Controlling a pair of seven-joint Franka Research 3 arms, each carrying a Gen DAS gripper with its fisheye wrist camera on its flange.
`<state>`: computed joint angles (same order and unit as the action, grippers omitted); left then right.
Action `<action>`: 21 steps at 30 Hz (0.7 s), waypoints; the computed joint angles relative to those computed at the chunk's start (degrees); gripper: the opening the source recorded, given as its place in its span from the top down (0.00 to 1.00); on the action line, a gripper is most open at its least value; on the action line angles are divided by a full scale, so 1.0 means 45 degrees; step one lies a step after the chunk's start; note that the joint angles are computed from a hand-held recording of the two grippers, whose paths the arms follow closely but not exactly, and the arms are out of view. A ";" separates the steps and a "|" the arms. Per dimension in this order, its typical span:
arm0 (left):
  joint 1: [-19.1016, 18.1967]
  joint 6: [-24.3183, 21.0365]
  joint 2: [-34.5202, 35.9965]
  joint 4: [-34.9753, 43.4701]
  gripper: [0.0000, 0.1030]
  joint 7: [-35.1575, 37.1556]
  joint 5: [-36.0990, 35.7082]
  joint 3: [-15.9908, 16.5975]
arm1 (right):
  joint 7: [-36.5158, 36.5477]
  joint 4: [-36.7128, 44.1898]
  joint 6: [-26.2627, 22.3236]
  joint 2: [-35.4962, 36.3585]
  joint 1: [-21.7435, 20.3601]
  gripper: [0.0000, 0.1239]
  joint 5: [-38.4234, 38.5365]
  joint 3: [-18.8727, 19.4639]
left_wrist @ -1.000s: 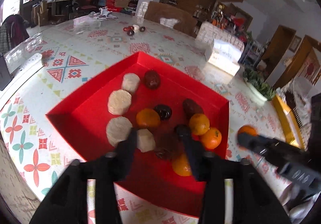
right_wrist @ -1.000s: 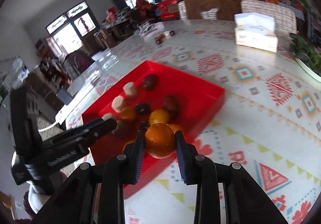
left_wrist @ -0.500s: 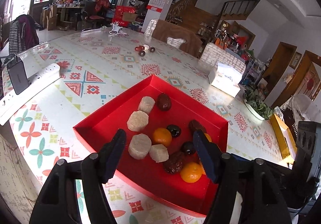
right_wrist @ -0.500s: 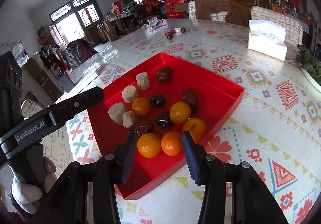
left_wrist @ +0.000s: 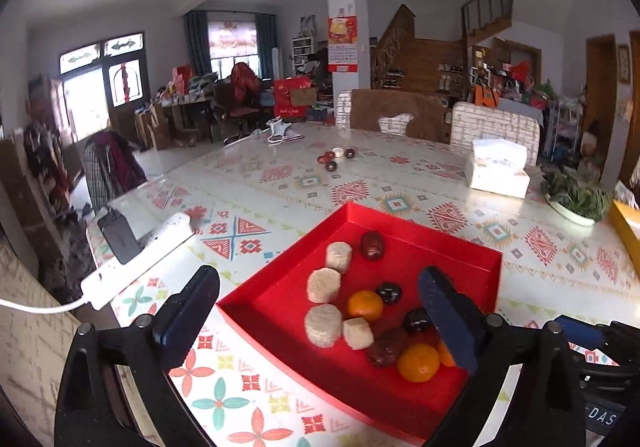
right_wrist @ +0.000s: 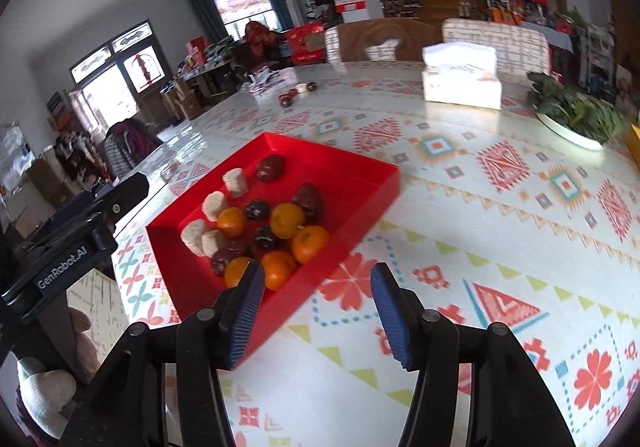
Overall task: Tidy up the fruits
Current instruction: 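Withdraw both open tools from the red tray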
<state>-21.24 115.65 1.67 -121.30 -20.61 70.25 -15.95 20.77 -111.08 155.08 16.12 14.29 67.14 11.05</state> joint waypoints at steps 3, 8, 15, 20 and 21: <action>-0.0138 -0.0124 0.0359 0.0499 0.03 0.0493 -0.0090 -0.0070 | -0.0092 -0.0142 -0.0118 -0.0081 -0.0224 0.52 0.0332 -0.0078; -0.0422 -0.0051 0.0911 0.1223 0.03 0.1028 -0.0272 -0.0003 | -0.0753 -0.0526 -0.0184 -0.0402 -0.0540 0.49 0.1236 -0.0245; -0.0891 -0.0017 0.1735 0.2246 0.03 0.1700 -0.0475 0.0172 | -0.1591 -0.0935 -0.0056 -0.0711 -0.0598 0.47 0.2078 -0.0537; -0.1176 0.0070 0.2181 0.2754 0.03 0.2163 -0.0653 0.0348 | -0.1861 -0.1070 -0.0028 -0.0748 -0.0634 0.47 0.2343 -0.0695; -0.1234 0.0049 0.2271 0.2860 0.03 0.2259 -0.0706 0.0375 | -0.1853 -0.1070 -0.0033 -0.0736 -0.0641 0.47 0.2355 -0.0719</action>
<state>-26.80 115.87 11.89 -108.43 -10.44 67.07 -14.26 12.43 -115.89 154.93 12.81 11.41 77.74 7.82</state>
